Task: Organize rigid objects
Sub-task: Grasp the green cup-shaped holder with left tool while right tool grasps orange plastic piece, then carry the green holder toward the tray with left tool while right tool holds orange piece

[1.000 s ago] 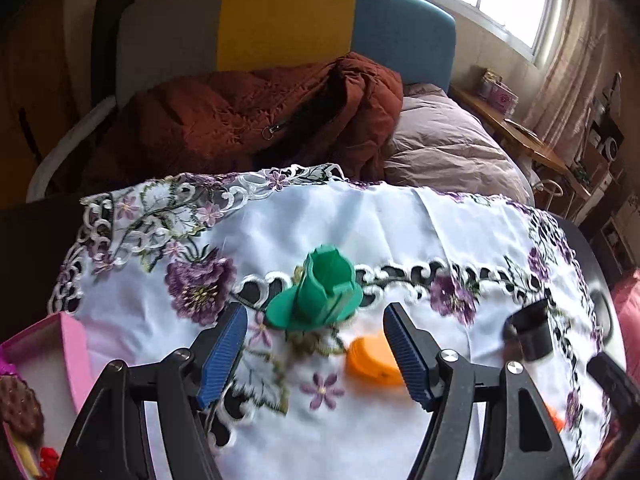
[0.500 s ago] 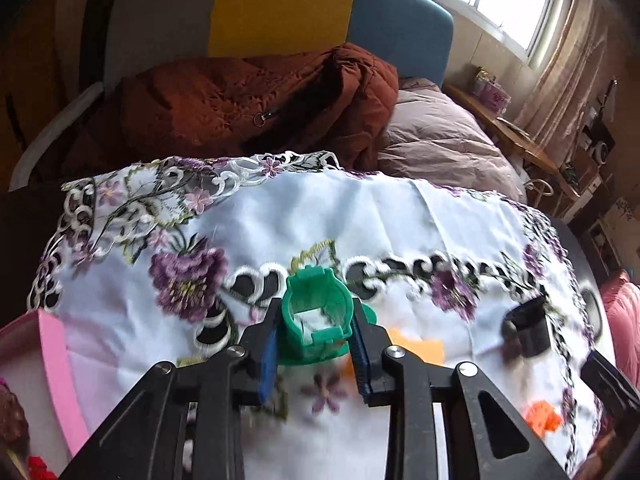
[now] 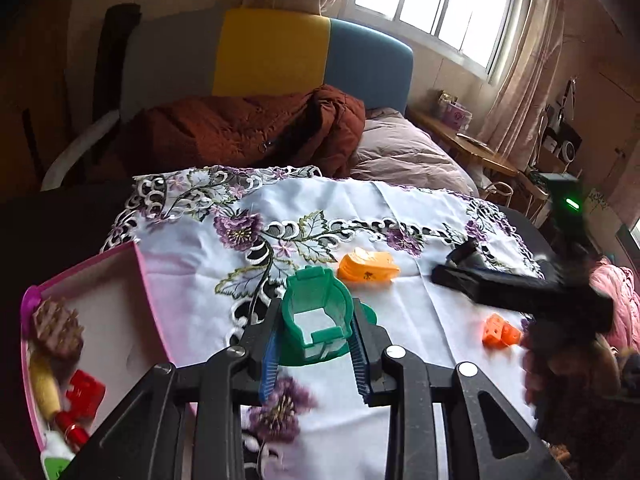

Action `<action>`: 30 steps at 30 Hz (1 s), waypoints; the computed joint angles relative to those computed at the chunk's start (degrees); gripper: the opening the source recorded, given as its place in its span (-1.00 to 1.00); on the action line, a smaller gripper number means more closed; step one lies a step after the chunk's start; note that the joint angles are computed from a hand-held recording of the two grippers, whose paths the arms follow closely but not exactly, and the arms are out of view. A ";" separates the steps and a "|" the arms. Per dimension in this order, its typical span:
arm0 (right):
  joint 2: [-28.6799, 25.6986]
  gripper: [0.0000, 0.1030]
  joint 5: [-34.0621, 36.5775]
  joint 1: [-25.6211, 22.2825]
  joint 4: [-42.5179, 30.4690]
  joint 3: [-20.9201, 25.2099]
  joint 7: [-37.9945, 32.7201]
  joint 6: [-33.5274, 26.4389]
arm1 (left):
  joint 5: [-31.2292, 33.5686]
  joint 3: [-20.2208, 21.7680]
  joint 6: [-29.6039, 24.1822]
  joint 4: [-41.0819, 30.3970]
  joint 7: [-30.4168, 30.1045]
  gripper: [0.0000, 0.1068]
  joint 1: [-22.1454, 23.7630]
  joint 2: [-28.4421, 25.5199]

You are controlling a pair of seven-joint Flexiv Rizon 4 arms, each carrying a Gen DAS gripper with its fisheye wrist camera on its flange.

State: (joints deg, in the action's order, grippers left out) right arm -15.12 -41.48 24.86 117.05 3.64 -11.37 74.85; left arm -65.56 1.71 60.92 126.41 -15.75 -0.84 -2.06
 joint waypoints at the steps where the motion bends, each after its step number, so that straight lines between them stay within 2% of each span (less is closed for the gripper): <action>1: -1.68 0.87 1.17 0.17 -2.07 0.32 -0.31 -0.68 | -0.46 0.45 -0.57 0.76 0.33 -0.43 0.21 0.91; 6: -9.08 0.89 4.19 3.12 -11.63 -0.48 -2.24 -6.62 | -0.76 2.38 -3.08 2.47 0.66 -0.43 1.38 3.42; 9: -12.53 0.88 6.40 3.98 -16.45 -0.11 -5.81 -10.84 | -0.48 3.38 -3.84 2.94 0.30 -0.43 2.29 4.11; 10: -13.40 0.78 6.32 4.58 -17.66 -0.47 -6.73 -12.54 | -0.39 3.65 -4.08 3.06 0.11 -0.43 2.63 4.19; 11: -14.18 0.58 7.04 4.66 -18.83 -0.10 -8.54 -14.35 | -0.29 3.84 -4.24 3.13 -0.13 -0.43 2.93 4.26; 12: -14.84 0.29 8.54 4.48 -20.18 0.76 -10.93 -16.88 | -0.35 3.99 -4.26 3.29 -0.26 -0.43 3.16 4.43; 13: -14.90 0.28 9.25 4.58 -20.35 0.87 -11.74 -17.59 | -0.55 4.16 -4.28 3.39 -0.19 -0.43 3.41 4.56; 18: -11.02 0.27 7.35 5.23 -14.89 0.29 -13.30 -13.02 | -1.99 4.53 -1.81 4.52 1.77 -0.43 3.90 5.35; 23: -5.81 0.28 8.32 4.54 -8.27 3.00 -17.21 -10.45 | -2.53 4.88 2.24 6.15 2.79 -0.43 4.05 6.09; 25: -3.76 0.28 7.77 4.65 -5.16 3.40 -17.20 -9.42 | -2.43 4.86 4.73 6.95 2.91 -0.43 3.94 6.28; 30: -1.46 0.28 5.14 5.09 0.27 3.71 -15.06 -7.28 | -3.08 5.34 7.15 8.51 3.57 -0.43 3.78 7.37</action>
